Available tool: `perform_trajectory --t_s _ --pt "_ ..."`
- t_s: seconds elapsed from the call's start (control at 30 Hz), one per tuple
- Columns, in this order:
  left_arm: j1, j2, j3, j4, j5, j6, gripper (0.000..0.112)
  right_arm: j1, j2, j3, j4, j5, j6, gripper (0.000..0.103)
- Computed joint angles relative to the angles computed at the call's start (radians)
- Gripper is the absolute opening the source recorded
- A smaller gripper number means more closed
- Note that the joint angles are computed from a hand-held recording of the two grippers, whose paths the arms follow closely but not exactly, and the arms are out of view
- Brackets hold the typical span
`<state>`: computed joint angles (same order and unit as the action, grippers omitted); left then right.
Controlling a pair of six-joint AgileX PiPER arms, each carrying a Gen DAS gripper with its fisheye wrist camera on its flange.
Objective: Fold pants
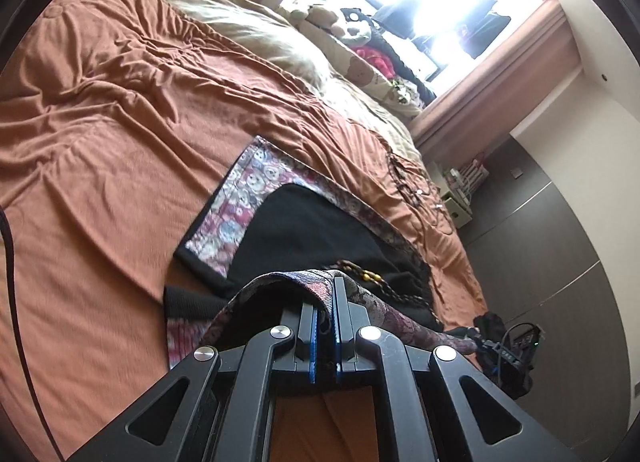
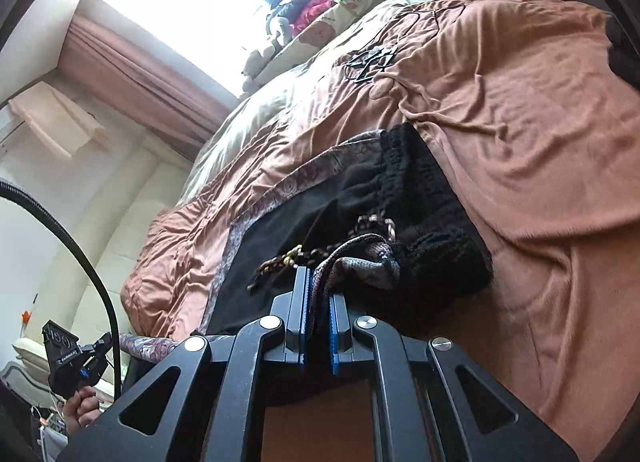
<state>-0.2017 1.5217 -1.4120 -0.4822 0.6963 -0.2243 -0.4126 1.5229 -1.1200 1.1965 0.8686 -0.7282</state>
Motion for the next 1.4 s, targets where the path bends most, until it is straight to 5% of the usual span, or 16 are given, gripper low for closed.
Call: perform_trajectory --t_s 0.6,0.7,0.77,0.8,0.87,1.13,1.4 --pt "0.105 0.503 -0.451 0.030 0.129 0.010 0.006 0.235 0.345 -0.534 -0.430 -0.084 0.449 0.008" --pt "0.105 0.569 -0.547 0.108 0.195 -0.040 0.010 0.278 0.370 -0.605 -0.576 -0.086 0.570 0.042" --pt "0.105 0.579 -0.564 0.145 0.208 -0.054 0.040 0.287 0.362 -0.616 -0.570 -0.090 0.550 0.068" --pt "0.099 0.578 -0.567 0.186 0.207 -0.070 0.047 0.293 0.351 -0.614 -0.588 -0.100 0.551 0.071" --pt "0.087 0.567 -0.562 0.267 0.202 -0.083 0.058 0.300 0.328 -0.609 -0.612 -0.103 0.530 0.071" --pt "0.046 0.651 -0.671 0.418 0.294 0.042 0.059 0.289 0.280 -0.588 -0.765 -0.046 0.526 0.071" --pt "0.038 0.772 -0.794 0.388 0.360 0.142 0.052 0.303 0.328 -0.710 -0.936 0.084 0.624 0.071"
